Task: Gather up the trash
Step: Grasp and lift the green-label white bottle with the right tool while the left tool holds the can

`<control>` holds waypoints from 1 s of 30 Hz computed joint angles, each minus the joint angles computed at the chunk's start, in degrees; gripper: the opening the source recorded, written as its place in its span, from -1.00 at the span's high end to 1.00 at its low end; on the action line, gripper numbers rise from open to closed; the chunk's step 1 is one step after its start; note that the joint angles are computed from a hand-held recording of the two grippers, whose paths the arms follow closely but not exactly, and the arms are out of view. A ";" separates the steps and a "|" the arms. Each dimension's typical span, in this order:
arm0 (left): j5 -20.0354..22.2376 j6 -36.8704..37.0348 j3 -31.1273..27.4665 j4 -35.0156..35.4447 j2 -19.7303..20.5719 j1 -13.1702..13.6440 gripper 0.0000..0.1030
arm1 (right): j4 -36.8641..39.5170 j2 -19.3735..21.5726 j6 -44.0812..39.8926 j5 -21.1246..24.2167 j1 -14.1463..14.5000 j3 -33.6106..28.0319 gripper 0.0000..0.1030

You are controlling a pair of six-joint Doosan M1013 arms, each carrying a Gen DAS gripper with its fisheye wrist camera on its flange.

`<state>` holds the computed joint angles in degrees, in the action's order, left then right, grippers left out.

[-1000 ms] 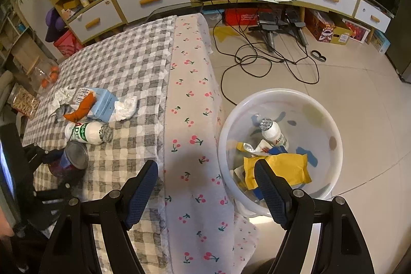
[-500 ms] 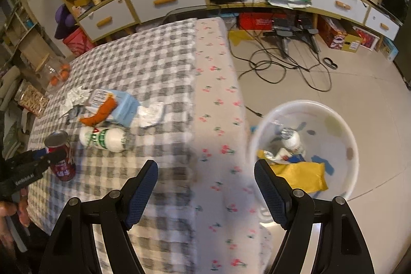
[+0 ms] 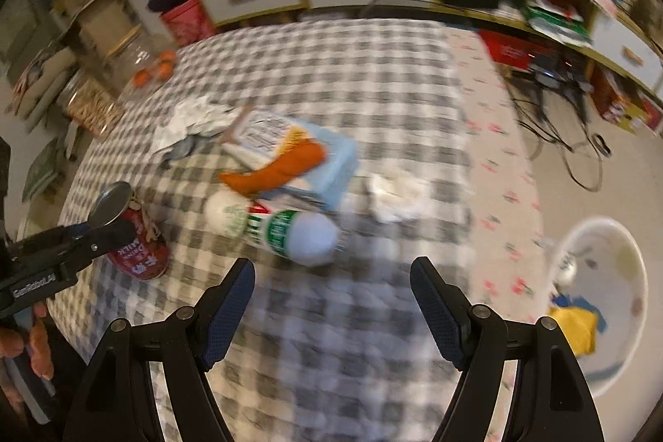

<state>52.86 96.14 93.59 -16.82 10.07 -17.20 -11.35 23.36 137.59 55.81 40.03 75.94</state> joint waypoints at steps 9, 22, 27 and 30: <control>0.53 0.37 -0.24 -1.59 0.32 1.60 0.13 | -0.25 4.69 -8.87 1.06 0.82 -4.88 -0.53; 1.51 1.59 -0.46 -3.46 0.51 2.39 0.12 | -2.83 6.84 -14.51 3.85 2.45 -7.59 -0.48; 1.82 1.53 -0.54 -3.90 0.60 2.53 0.12 | -6.04 7.65 -15.34 6.33 3.45 -8.34 -0.18; 1.69 1.03 -0.52 -3.69 0.53 2.43 0.13 | -4.19 7.77 -16.73 7.16 3.19 -8.37 0.21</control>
<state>54.55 97.17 93.08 -20.51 10.60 -14.77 -15.54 31.13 120.86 62.97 43.22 67.57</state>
